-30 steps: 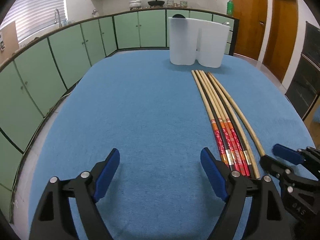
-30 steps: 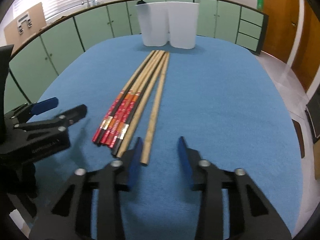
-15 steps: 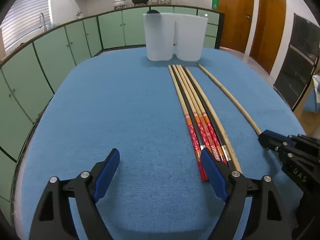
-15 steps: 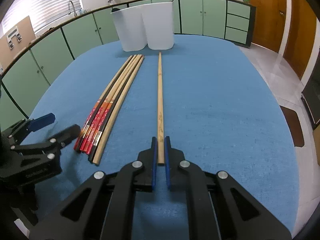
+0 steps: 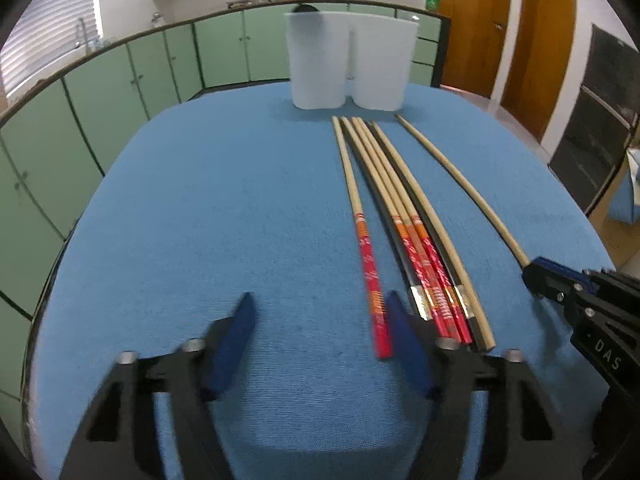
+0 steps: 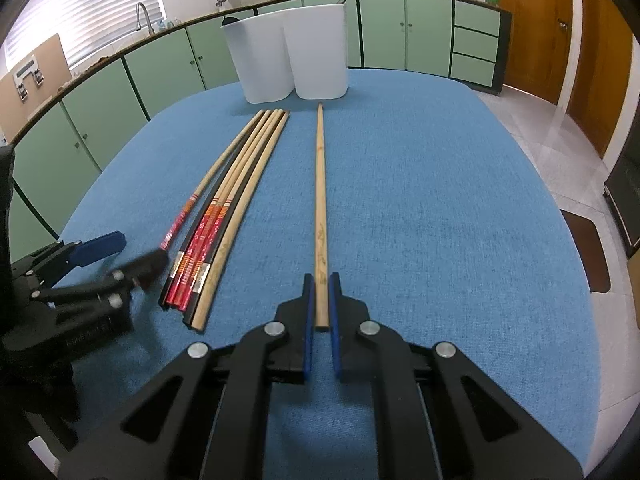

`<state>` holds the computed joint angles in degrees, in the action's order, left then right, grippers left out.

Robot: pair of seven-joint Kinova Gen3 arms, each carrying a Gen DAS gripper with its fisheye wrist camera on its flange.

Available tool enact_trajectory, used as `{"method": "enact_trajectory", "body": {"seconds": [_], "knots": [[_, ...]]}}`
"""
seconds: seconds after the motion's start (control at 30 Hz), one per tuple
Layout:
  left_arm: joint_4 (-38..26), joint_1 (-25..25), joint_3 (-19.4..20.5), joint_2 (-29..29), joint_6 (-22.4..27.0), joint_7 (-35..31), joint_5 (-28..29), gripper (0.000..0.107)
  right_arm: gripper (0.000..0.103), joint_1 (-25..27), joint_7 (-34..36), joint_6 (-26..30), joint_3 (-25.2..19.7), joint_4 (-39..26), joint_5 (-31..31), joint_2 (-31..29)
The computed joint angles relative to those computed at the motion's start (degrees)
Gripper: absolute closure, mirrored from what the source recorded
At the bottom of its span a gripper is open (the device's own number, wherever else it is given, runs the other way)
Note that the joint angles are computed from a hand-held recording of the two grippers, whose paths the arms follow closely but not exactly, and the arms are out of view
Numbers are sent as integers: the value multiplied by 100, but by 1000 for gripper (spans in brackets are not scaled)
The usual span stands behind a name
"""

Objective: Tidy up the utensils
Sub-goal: 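Pull a plain wooden chopstick with the right tool while the left tool pulls a red chopstick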

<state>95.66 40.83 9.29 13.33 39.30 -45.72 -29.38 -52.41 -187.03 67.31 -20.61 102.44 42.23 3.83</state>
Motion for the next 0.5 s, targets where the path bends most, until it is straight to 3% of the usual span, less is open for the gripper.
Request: {"method": "enact_trajectory", "body": {"seconds": [0.03,0.1,0.17,0.37,0.5], "knots": [[7,14,-21,-5,7,44,-37,64,97,-6,-8,21,-3,-3,4,0],[27,19,-47,-27,27,107,-92,85,97,-32,-49,128,-11,-35,13,23],[49,11,-72,-51,70,215,-145,96,97,-49,-102,211,0,-67,18,51],[97,23,-107,-99,259,809,-413,102,97,-29,-189,281,45,-78,-6,61],[58,-294,-8,-74,26,458,-37,100,95,103,76,139,122,-90,-54,54]]}}
